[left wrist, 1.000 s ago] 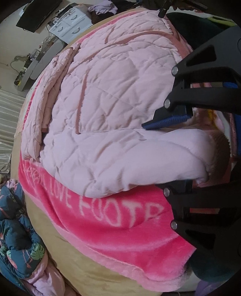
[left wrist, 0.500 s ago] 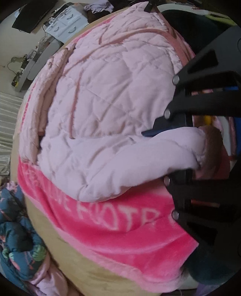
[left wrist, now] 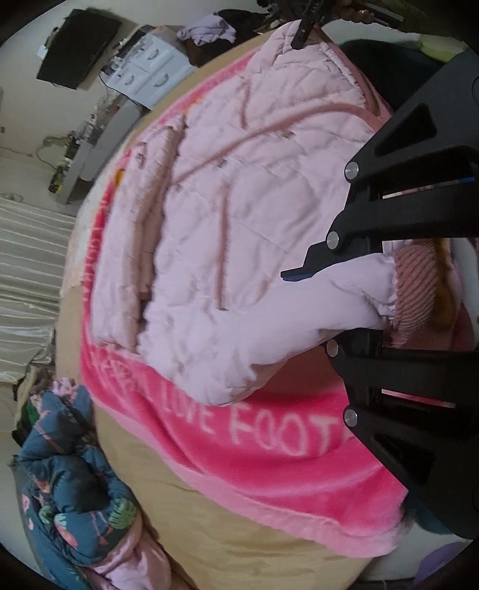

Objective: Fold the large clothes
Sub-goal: 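Close the right tool on the hem while the left tool lifts it, then carry the held hem with both tools over the body toward the collar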

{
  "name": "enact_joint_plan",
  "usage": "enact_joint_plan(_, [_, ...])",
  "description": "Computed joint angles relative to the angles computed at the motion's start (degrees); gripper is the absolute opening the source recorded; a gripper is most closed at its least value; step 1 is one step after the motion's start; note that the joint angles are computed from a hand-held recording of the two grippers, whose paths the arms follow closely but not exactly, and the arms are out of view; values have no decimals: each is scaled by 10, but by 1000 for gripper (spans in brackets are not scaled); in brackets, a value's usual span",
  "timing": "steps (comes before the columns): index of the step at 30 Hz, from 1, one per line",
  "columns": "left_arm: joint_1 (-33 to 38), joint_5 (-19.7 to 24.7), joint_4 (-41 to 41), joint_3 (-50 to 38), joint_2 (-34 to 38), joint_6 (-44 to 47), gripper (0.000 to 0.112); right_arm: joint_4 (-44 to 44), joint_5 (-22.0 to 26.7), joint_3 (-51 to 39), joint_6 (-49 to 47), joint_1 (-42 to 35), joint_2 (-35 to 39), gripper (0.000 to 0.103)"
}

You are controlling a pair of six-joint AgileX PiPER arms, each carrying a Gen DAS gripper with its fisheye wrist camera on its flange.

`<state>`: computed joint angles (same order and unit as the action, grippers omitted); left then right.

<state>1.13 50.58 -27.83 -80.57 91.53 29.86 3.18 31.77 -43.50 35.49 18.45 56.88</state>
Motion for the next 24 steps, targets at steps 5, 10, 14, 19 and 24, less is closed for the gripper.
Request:
enact_joint_plan(5, [-8, 5, -16, -49, 15, -8, 7, -30, -12, -57, -6, -8, 0, 18])
enact_joint_plan(10, [-11, 16, -28, -120, 41, -23, 7, -17, -6, -137, -54, -32, 43, 17])
enact_joint_plan(14, [-17, 23, -32, -170, 60, -43, 7, 30, -9, -171, -105, -65, 65, 17])
enact_joint_plan(19, [-29, 41, -20, -247, 96, -73, 7, 83, 1, -216, -161, -102, 93, 16])
enact_joint_plan(24, [-34, 66, -11, -329, 136, -97, 7, 99, 15, -264, -185, -124, 120, 16])
